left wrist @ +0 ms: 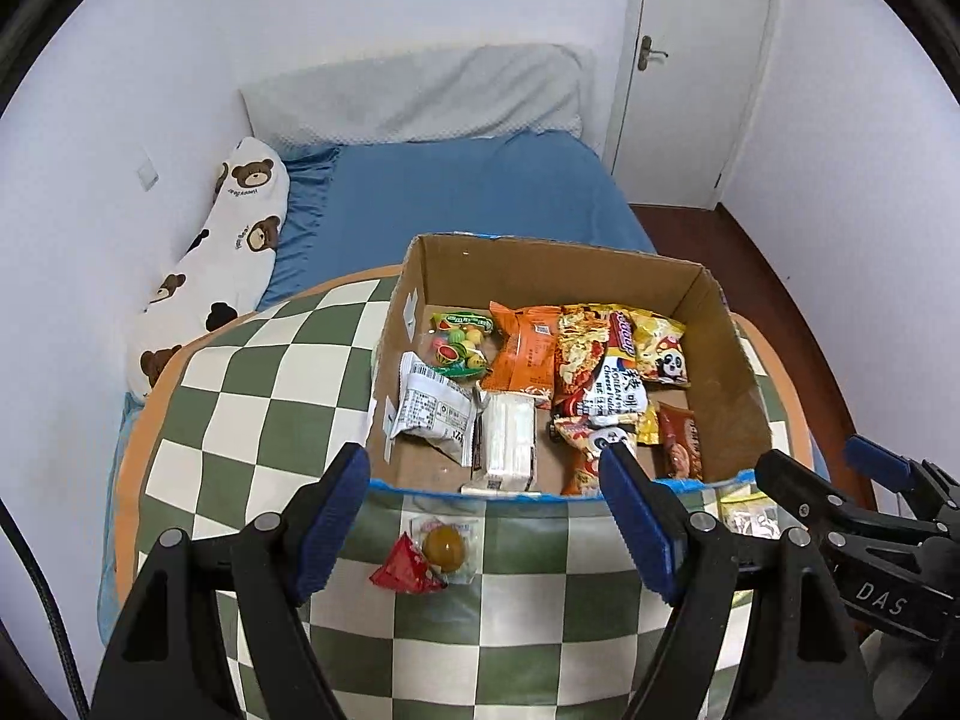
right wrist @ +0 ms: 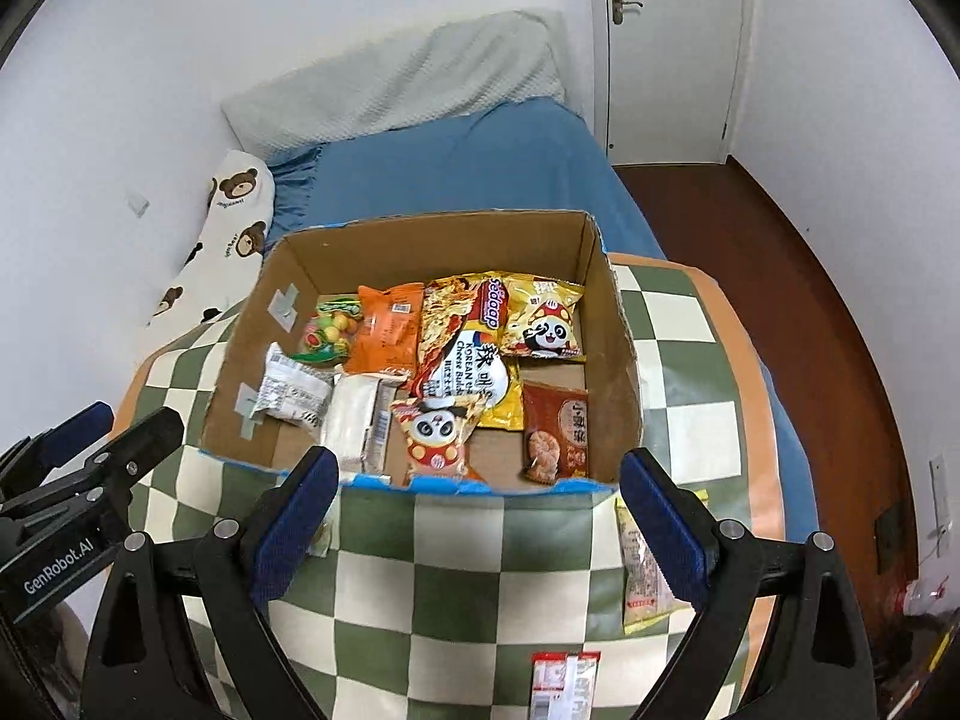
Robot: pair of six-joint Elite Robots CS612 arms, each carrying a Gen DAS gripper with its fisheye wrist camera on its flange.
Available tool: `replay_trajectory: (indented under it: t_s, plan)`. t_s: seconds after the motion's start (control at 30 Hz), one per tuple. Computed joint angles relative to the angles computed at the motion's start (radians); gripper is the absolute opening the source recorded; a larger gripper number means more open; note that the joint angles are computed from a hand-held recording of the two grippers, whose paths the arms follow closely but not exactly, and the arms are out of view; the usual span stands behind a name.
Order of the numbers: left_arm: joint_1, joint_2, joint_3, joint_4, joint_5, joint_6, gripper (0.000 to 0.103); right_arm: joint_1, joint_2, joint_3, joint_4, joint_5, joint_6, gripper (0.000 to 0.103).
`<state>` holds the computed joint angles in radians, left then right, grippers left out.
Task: Organize snacks
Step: 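Lift both grippers out of the box toward the mat, then grasp the red-white stick packet with the right gripper while the left grasps the red triangular candy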
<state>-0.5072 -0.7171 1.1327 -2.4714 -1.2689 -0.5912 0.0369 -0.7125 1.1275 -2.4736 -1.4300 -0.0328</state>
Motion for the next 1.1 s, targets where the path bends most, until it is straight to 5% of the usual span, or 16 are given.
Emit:
replay_trajectory:
  t_s: [0.27,0.43,0.67,0.73,0.83,1.1]
  plan:
    - [-0.019,-0.046,0.119,0.0,-0.046,-0.029,0.078,-0.016,-0.063,0.131,0.034,0.041,0.049,0.097]
    - [-0.03,-0.041,0.185,0.05,-0.122,-0.05,0.078,-0.032,-0.074,0.225,0.105,0.002,0.094,0.092]
    - [-0.041,-0.017,0.229,0.146,-0.174,-0.076,0.078,-0.054,-0.029,0.305,0.197,-0.055,0.154,0.09]
    - [-0.039,-0.012,0.233,0.169,-0.174,-0.095,0.078,-0.056,-0.012,0.309,0.216,-0.062,0.15,0.073]
    - [-0.029,-0.007,0.23,0.196,-0.177,-0.131,0.078,-0.051,-0.004,0.323,0.179,-0.088,0.134,0.064]
    - [0.014,0.018,0.165,0.228,-0.133,-0.192,0.078,-0.039,0.03,0.262,0.157,0.024,0.074,0.059]
